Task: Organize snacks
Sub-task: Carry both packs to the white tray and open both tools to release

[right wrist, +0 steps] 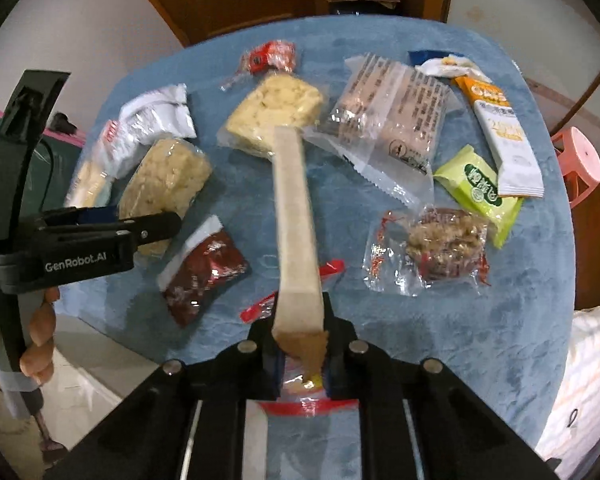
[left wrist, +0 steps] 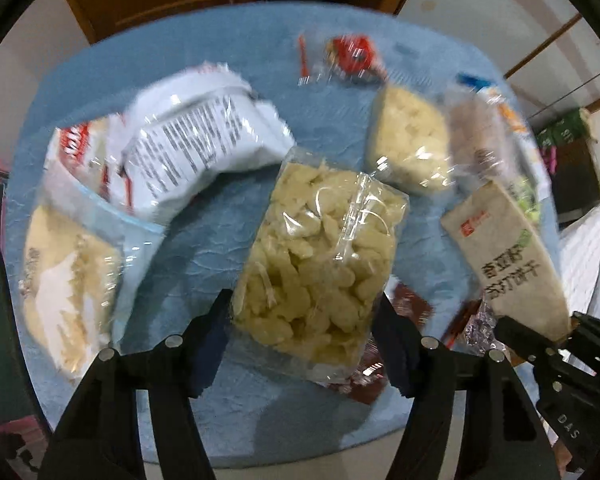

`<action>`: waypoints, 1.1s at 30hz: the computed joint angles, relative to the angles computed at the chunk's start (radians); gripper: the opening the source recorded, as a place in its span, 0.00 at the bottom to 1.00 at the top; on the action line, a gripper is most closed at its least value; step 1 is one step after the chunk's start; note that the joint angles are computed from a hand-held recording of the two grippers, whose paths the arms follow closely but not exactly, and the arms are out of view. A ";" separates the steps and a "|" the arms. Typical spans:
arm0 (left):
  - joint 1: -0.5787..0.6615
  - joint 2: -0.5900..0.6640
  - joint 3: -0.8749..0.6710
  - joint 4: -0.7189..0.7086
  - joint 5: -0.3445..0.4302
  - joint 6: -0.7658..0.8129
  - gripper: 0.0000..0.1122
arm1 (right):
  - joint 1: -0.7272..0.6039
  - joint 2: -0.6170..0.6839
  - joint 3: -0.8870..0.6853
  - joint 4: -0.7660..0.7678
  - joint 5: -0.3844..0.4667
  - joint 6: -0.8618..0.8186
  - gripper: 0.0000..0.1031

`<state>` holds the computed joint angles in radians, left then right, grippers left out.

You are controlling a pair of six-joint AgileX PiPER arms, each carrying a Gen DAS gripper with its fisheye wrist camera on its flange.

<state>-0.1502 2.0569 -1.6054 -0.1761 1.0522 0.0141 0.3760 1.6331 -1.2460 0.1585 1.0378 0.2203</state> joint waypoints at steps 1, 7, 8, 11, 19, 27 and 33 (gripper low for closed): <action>0.007 -0.029 0.011 -0.011 -0.004 0.012 0.58 | 0.015 -0.016 -0.004 -0.021 0.004 0.031 0.12; 0.026 -0.245 0.091 -0.070 0.016 0.063 0.58 | 0.050 -0.165 -0.020 -0.047 0.060 0.120 0.12; 0.032 -0.296 0.109 -0.083 0.029 0.077 0.58 | 0.078 -0.192 -0.028 -0.059 0.070 0.153 0.12; 0.052 -0.480 0.205 -0.087 0.048 0.123 0.58 | 0.166 -0.268 -0.057 -0.108 0.094 0.228 0.12; 0.202 -1.007 0.565 -0.124 0.127 0.217 0.58 | 0.655 -0.439 -0.001 -0.398 0.100 0.626 0.12; 0.162 -1.232 0.840 0.014 0.075 0.069 0.58 | 0.895 -0.429 0.127 -0.440 0.044 0.822 0.12; 0.007 -1.233 0.936 0.093 0.058 -0.062 0.58 | 0.874 -0.339 0.159 -0.338 -0.008 0.759 0.13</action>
